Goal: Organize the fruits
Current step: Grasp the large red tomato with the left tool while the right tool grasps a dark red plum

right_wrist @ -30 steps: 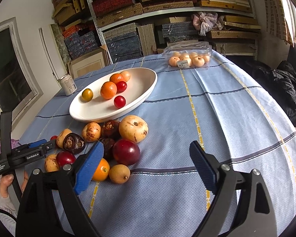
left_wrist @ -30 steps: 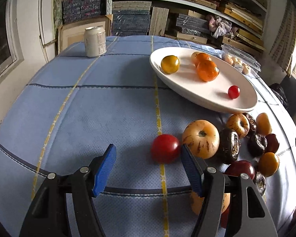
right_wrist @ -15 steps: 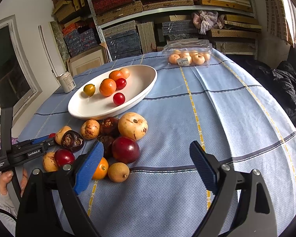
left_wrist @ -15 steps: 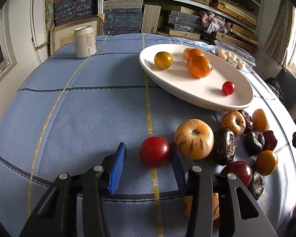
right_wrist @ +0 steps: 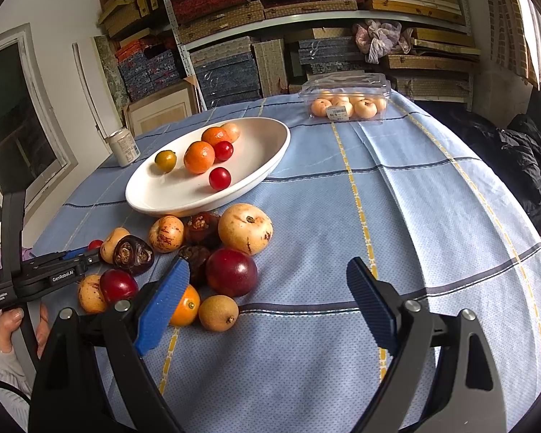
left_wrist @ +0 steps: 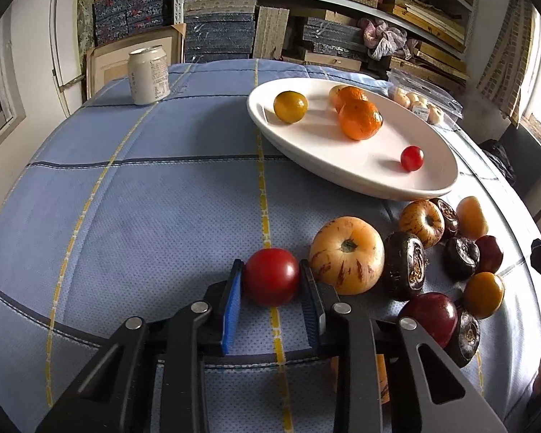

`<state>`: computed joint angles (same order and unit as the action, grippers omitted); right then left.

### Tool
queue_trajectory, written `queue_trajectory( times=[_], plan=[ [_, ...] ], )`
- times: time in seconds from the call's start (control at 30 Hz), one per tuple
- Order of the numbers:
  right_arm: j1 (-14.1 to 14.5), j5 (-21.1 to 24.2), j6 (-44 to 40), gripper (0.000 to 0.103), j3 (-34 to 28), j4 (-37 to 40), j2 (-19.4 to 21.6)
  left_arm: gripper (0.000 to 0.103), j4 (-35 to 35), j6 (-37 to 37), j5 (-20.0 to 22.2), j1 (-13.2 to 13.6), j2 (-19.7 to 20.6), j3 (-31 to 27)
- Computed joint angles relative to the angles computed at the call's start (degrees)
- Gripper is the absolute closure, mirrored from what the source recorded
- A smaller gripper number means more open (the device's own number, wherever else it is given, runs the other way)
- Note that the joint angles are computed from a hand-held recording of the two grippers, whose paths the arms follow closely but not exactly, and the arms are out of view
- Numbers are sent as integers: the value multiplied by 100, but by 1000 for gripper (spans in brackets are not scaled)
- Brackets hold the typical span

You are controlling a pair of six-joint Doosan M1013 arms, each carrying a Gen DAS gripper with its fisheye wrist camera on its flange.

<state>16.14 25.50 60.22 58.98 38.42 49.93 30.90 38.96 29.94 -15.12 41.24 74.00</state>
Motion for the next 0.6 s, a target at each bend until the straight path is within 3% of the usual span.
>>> queue_trajectory(
  times=[0.2,0.4,0.47,0.53,0.6],
  plan=[
    [37,101,-798,16,106,391,-68,73,752,-812,10,-24,-106,153],
    [135,-124,-620,16,291,-207,-149,73,835,-1032,-111,-7,-190,252],
    [131,-247,-461,24,301,-294,-152,73,921,-1084,-141,-24,-209,276],
    [111,-156,-295,45,234,-360,-114,73,1015,-1159,-171,-37,-234,311],
    [103,55,-125,51,95,-491,-41,73,1098,-1239,-206,-44,-254,343]
  ],
)
